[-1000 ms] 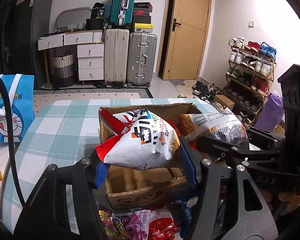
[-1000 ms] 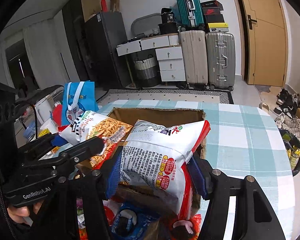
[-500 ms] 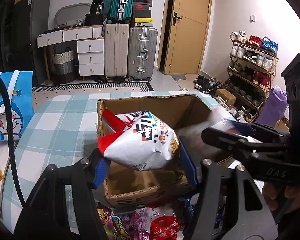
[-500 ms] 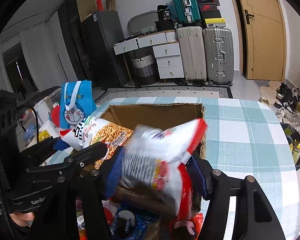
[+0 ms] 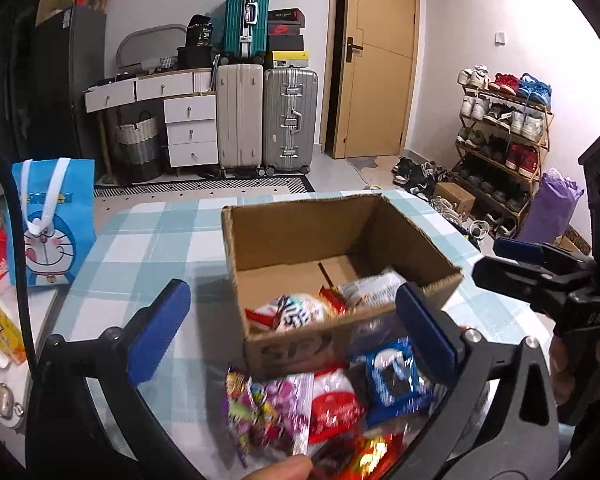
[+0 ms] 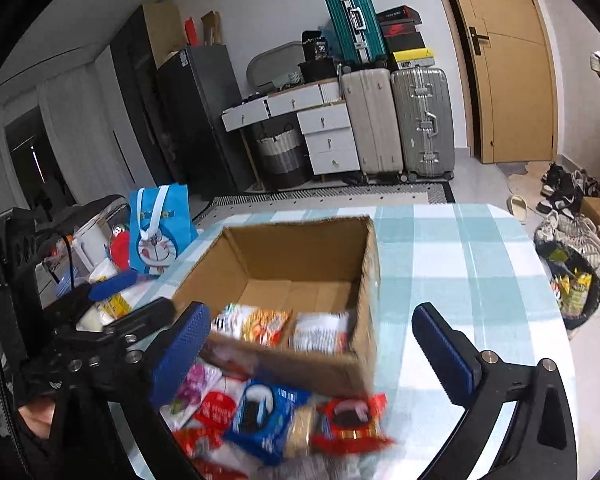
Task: Organize snacks
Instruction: 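Withdraw both tools from the box back toward the snack pile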
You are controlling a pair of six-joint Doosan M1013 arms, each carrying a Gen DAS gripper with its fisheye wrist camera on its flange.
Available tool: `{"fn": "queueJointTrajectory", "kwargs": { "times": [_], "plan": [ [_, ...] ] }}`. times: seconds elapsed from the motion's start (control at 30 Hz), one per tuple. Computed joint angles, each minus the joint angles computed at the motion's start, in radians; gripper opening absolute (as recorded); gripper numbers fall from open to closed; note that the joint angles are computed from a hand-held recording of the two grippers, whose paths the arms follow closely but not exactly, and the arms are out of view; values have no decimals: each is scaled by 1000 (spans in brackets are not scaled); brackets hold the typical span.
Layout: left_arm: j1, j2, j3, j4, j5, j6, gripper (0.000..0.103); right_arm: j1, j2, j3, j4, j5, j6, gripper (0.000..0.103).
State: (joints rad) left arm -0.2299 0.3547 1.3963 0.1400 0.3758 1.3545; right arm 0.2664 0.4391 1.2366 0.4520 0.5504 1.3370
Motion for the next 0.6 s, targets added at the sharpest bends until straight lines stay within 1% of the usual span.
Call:
{"fn": "queueJointTrajectory", "kwargs": {
  "times": [0.03, 0.1, 0.17, 0.27, 0.33, 0.43, 0.5, 0.57, 0.6],
  "plan": [
    [-1, -13, 17, 11, -3, -13, 102, -1, -8, 9, 0, 6, -1, 102],
    [0, -37, 48, -10, 1, 5, 102, -3, -25, 34, -10, 13, -4, 102],
    [0, -58, 75, -17, 9, 8, 102, -3, -51, 74, -24, -2, -1, 102],
    [1, -91, 124, -26, 6, 4, 102, -3, -79, 117, -26, 1, -17, 102],
    [4, -108, 154, -64, 5, 27, 102, -1, -99, 150, -47, -5, -14, 102],
    [10, -131, 194, -128, 12, 84, 102, 9, -111, 170, -99, -1, 20, 102],
    [10, -137, 209, -143, 15, 94, 102, 12, -120, 189, -107, 2, 17, 102],
    [18, -148, 232, -234, 22, 171, 102, 17, -125, 203, -128, 1, 32, 102],
    [19, -151, 238, -258, 24, 191, 102, 18, -127, 210, -135, 2, 41, 102]
  ]
}}
